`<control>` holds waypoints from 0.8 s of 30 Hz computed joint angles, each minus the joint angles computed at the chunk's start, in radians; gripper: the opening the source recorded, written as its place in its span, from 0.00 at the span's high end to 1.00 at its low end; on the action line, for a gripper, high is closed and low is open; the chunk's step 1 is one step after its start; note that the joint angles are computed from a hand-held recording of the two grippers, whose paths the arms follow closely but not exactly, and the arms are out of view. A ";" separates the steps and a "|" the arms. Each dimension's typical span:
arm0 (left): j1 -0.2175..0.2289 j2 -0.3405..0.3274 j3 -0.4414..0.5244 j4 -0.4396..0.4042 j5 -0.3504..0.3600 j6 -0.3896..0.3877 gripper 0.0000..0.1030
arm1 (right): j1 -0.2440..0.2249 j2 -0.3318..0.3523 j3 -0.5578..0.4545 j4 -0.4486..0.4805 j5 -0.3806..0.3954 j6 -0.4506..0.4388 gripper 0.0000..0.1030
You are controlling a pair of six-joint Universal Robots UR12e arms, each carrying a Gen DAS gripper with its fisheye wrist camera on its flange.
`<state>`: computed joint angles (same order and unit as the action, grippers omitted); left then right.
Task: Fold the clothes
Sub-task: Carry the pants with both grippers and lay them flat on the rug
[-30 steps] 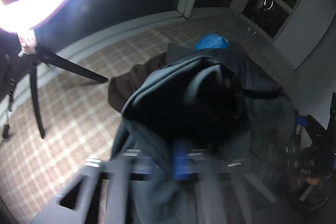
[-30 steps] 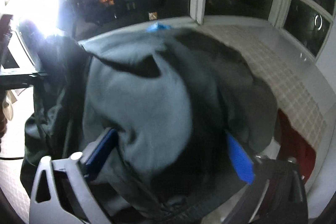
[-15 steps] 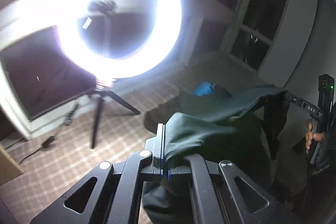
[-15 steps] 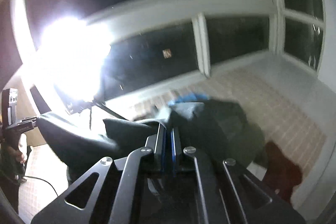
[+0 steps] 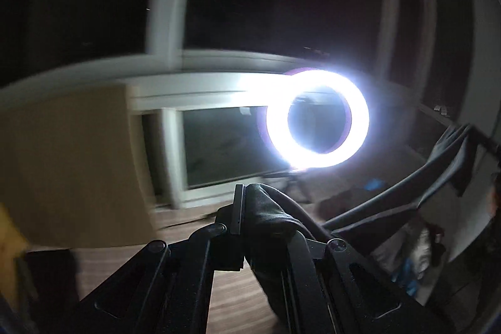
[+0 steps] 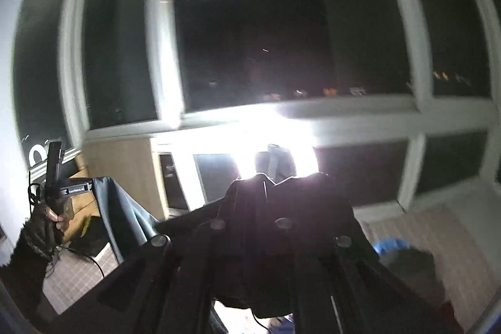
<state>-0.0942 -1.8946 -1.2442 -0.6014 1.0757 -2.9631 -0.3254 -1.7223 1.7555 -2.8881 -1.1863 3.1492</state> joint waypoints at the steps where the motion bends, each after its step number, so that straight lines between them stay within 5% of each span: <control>1: 0.020 0.017 -0.021 0.007 0.004 -0.003 0.99 | 0.013 0.003 -0.010 0.002 0.013 -0.001 0.96; 7: 0.143 0.123 -0.089 0.081 0.080 -0.054 0.99 | 0.092 0.072 -0.101 -0.019 0.029 0.000 0.96; 13: 0.204 0.211 -0.146 0.060 0.113 0.039 0.99 | 0.109 0.110 -0.115 -0.036 -0.032 0.019 0.96; 20: 0.201 0.190 -0.212 -0.439 0.061 0.225 0.93 | 0.077 0.073 0.057 0.107 -0.306 0.078 0.96; 24: 0.204 0.158 -0.248 -0.686 0.080 0.277 0.92 | 0.070 0.078 0.145 0.303 -0.635 0.100 0.96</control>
